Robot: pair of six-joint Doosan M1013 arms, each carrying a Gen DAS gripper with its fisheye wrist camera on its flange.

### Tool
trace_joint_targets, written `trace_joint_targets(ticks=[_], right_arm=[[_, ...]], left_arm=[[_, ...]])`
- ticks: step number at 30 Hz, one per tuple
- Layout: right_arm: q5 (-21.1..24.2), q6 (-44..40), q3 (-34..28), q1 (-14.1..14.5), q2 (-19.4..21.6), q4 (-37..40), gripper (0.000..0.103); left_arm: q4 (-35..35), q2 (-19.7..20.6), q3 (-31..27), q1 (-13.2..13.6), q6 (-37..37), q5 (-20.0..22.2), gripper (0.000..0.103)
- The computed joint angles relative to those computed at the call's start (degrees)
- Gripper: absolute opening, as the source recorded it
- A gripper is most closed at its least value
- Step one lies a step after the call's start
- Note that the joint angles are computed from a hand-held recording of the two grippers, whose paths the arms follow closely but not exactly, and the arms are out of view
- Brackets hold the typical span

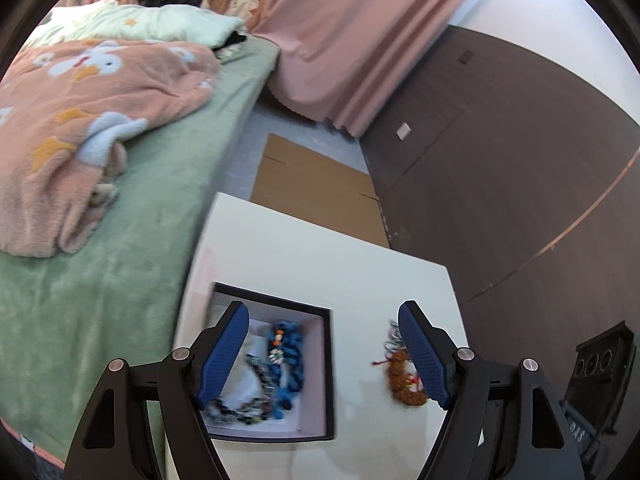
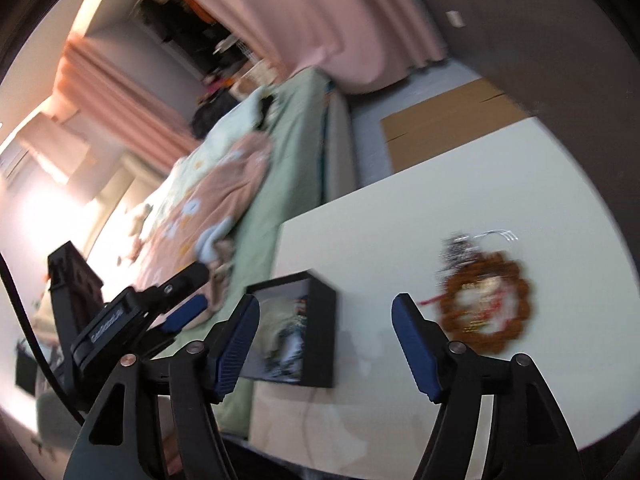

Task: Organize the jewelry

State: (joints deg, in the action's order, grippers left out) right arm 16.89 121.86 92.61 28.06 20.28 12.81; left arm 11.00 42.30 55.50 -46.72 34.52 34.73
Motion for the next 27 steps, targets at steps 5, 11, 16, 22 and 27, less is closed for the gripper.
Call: trace_joint_targets(ticks=[5, 11, 16, 22, 27], right_arm=[[-0.2, 11.0, 2.9, -1.4, -2.3, -8.7, 0.069], [0.7, 13.2, 5.0, -2.7, -3.9, -9.2, 0.069], [1.6, 16.6, 6.3, -3.5, -4.8, -11.5, 0.069], [2.7, 17.9, 7.6, -4.8, -5.6, -11.6, 0.069], [3.7, 17.7, 8.4, -5.9, -5.9, -10.3, 0.069]], left_arm=[[-3.3, 2.2, -3.7, -0.9, 5.4, 1.3, 0.078], [-5.7, 5.3, -8.8, -2.1, 11.5, 3.9, 0.078], [-8.3, 8.3, -13.8, -2.8, 16.7, 8.0, 0.063], [-11.9, 11.6, -18.7, -3.1, 21.0, 13.6, 0.054], [-13.1, 13.4, -21.3, -3.3, 22.9, 16.7, 0.053]])
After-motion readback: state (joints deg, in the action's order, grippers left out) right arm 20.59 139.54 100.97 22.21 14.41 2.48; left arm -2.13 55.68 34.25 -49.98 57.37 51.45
